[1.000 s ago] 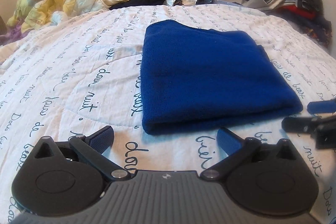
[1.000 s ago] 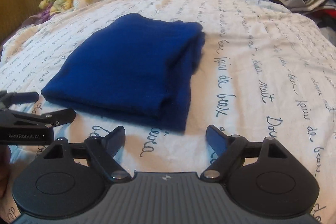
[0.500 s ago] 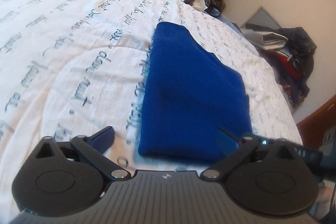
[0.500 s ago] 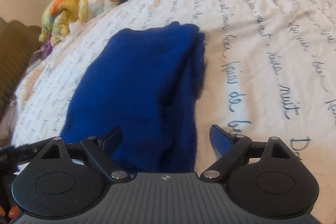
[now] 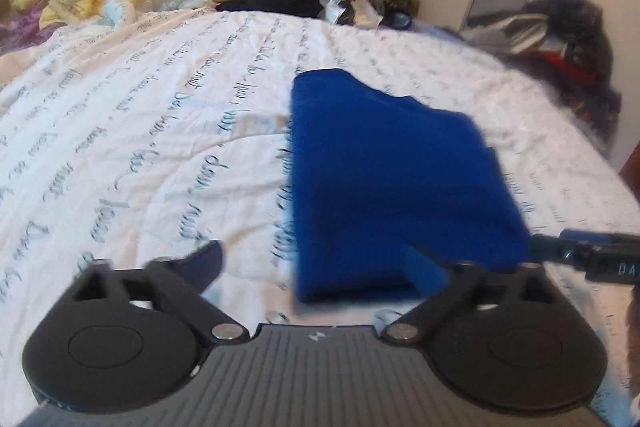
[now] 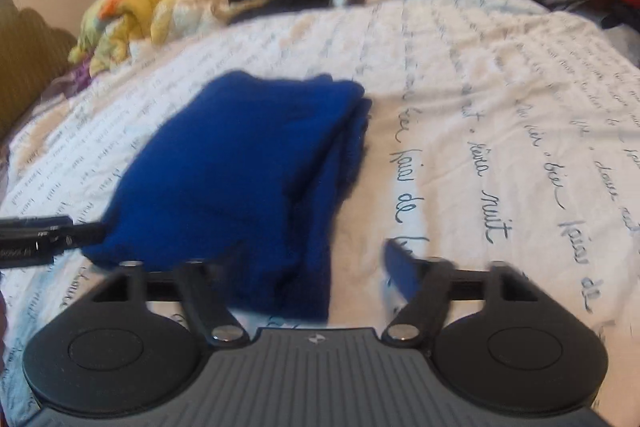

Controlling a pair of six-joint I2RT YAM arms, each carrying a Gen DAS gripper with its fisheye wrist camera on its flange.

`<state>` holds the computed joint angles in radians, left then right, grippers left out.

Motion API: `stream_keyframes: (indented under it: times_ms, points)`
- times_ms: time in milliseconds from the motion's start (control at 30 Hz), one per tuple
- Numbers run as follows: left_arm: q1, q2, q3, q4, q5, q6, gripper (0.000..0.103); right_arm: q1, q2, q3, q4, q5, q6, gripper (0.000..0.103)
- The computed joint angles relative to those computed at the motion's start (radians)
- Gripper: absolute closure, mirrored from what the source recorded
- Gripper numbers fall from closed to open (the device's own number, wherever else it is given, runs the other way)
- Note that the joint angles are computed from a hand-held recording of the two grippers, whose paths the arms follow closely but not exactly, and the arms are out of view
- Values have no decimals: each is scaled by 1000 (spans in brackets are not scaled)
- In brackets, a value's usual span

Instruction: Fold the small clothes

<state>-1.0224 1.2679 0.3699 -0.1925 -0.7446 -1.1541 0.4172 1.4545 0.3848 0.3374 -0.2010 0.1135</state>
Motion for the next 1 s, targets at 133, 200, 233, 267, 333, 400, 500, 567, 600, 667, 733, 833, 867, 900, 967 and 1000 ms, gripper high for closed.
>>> stream_keyframes:
  times_ms: [133,200,233,267,333,400,500,567,600,667,733,833,867,900,967,1000]
  points:
    - [-43,195,56,34,15,-57,3,122,-4,-65,10,156,8,10]
    - [-67,256,90,-12,-18,-85,2,184,35,-85,57,255,25,5]
    - [-73,268,94,-18,-27,-90,0,216,50,-97,84,306,29,1]
    - [-79,287,98,-20,-41,-97,0,228,64,-110,118,326,49,0]
    - [-109,350,116,-34,-91,-111,0,254,81,-125,166,368,88,0]
    - [-110,338,108,-35,-87,-115,0,284,102,-119,182,417,136,0]
    - [-109,334,99,-22,-90,-107,0,324,158,-138,290,476,173,0]
    - [-108,333,95,-17,-90,-105,0,323,175,-144,323,476,177,0]
    - [-108,333,94,-17,-91,-106,0,324,174,-145,322,477,178,0]
    - [-106,332,93,-15,-92,-104,0,324,178,-142,323,479,177,0]
    - [-106,333,93,-14,-92,-103,0,326,177,-143,323,481,178,0]
    - [-107,333,93,-14,-92,-103,0,337,179,-140,318,495,186,0]
    - [-107,333,94,-14,-92,-103,0,335,179,-141,320,494,185,0]
    - [-108,335,96,-16,-92,-105,0,334,179,-141,321,493,184,0]
    - [-109,338,99,-20,-92,-109,0,331,180,-141,322,490,181,0]
    - [-109,338,100,-20,-92,-109,0,332,180,-141,322,491,182,0]
